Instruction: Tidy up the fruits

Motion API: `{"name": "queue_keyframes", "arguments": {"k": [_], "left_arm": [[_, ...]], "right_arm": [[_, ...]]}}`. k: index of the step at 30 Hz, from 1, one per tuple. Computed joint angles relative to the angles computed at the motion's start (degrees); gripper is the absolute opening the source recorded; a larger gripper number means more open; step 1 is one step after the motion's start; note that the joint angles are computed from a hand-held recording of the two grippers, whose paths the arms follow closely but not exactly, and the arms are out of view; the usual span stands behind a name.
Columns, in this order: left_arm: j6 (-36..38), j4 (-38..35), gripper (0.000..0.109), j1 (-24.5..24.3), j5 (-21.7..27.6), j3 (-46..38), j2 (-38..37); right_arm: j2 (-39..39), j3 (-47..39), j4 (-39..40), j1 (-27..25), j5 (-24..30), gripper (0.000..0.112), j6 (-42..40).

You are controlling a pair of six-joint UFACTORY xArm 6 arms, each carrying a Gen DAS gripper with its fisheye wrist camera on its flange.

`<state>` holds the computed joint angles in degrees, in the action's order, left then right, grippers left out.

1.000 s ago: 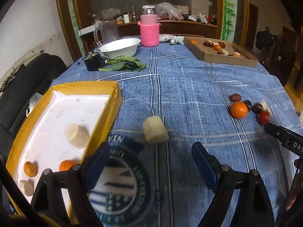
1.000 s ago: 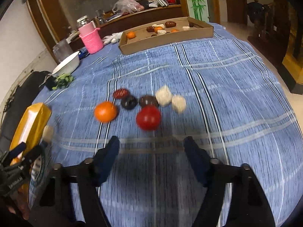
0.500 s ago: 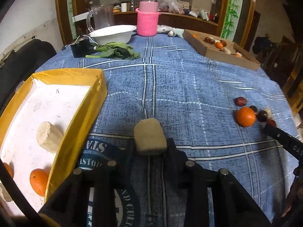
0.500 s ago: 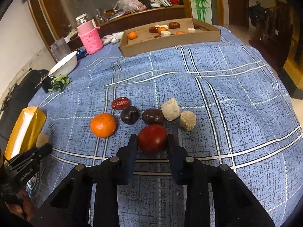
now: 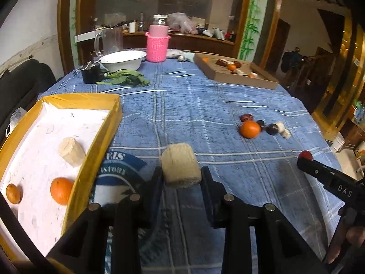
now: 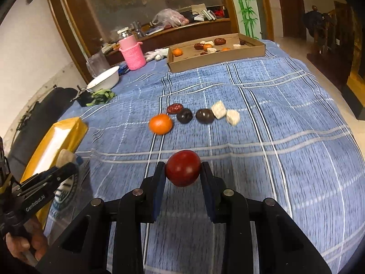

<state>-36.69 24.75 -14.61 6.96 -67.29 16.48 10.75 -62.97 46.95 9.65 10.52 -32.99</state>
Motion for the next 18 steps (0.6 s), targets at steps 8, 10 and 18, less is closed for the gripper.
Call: {"name": "queue_keyframes", "arguments": {"k": [8,10,18], "left_arm": [[4.98,-4.61,0.035,-1.64,-3.85,6.7,-5.2],[3.56,-2.83,0.035,-1.56,-4.19,7.73,-6.28],[-3.14,4.44,0.035,-0.33,-5.22,12.24,-11.29]], "right_arm": [[-6.57,6.98,5.66,0.79,-1.7,0.029,-4.13],[-7.71,8.04,6.26,1.1,-2.03,0.029,-4.52],[-10.73,10.17,7.17,2.98,-2.36,0.029,-5.65]]}}
